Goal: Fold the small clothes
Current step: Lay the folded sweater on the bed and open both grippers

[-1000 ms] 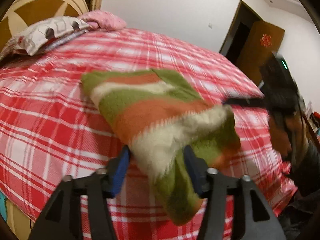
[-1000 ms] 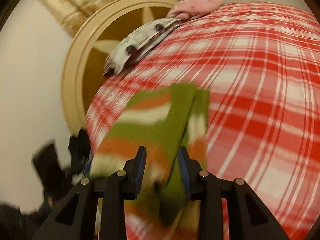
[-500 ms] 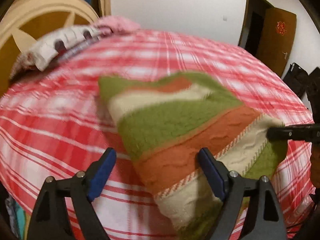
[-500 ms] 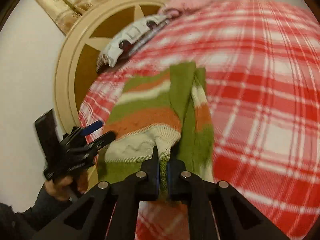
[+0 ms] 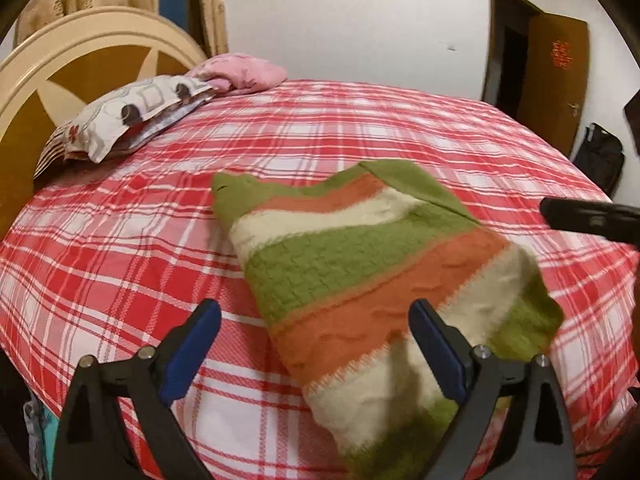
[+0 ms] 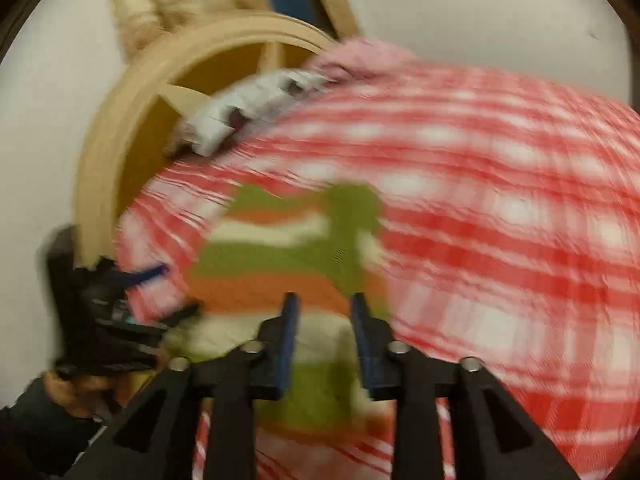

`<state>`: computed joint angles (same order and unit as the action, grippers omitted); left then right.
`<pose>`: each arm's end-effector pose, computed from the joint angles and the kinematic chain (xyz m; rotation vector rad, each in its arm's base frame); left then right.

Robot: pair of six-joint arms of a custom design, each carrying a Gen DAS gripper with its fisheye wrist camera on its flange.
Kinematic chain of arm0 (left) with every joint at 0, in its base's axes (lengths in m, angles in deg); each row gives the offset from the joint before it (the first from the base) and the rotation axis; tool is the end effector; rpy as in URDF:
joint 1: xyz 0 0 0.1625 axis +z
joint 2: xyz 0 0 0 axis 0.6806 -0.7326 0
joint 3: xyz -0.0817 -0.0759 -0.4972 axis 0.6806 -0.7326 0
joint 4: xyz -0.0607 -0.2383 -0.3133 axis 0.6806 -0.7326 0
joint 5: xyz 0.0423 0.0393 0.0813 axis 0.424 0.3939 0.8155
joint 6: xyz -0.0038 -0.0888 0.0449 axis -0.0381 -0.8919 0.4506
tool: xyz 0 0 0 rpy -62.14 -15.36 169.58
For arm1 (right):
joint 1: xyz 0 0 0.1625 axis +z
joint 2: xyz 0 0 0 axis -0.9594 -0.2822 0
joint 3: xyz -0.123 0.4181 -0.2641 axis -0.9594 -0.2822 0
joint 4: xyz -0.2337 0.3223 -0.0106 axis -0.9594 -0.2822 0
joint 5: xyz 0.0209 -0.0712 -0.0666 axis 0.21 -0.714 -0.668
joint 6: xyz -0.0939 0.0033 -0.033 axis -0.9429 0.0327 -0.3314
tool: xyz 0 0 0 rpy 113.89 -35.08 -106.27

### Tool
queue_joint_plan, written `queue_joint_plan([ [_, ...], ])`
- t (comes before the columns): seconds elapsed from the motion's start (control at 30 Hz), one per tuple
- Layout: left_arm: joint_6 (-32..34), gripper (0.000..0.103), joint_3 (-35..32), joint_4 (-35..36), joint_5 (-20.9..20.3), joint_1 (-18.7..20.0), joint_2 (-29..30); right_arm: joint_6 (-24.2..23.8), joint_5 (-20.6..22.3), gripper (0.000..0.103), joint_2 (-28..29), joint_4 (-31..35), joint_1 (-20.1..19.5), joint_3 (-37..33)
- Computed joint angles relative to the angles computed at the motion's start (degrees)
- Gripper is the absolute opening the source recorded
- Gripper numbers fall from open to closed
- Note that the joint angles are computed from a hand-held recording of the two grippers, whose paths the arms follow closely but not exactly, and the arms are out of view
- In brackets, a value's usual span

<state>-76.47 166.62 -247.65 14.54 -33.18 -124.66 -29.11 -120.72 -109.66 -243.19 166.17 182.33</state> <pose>-0.3073 -0.2689 0.0656 0.5012 2.2277 -0.9490 0.1410 -0.3351 0.2701 0.9112 -2.6592 0.7512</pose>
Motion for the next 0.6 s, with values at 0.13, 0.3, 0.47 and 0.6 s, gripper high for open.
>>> queue_joint_plan([
  [0.13, 1.2, 0.101, -0.9, -1.2, -1.8, 3.8, 1.2, -2.8, 0.1, 0.043, 6.3, 3.0, 2.4, -2.8],
  [0.3, 0.8, 0.103, -0.5, -4.0, -2.6, 4.1, 2.1, -1.4, -5.3, 0.042, 12.9, -3.1, -2.5, -4.1],
  [0.47, -0.8, 0.103, -1.7, 0.5, -4.0, 2.9, 0.3, -0.5, -8.6, 0.043, 12.4, -3.6, -0.7, -4.0],
  [0.6, -2.5, 0.103, -1.6, 4.6, -3.9, -1.6, -2.0, 1.6, -10.0, 0.043, 8.9, -8.2, 0.6, -0.6],
])
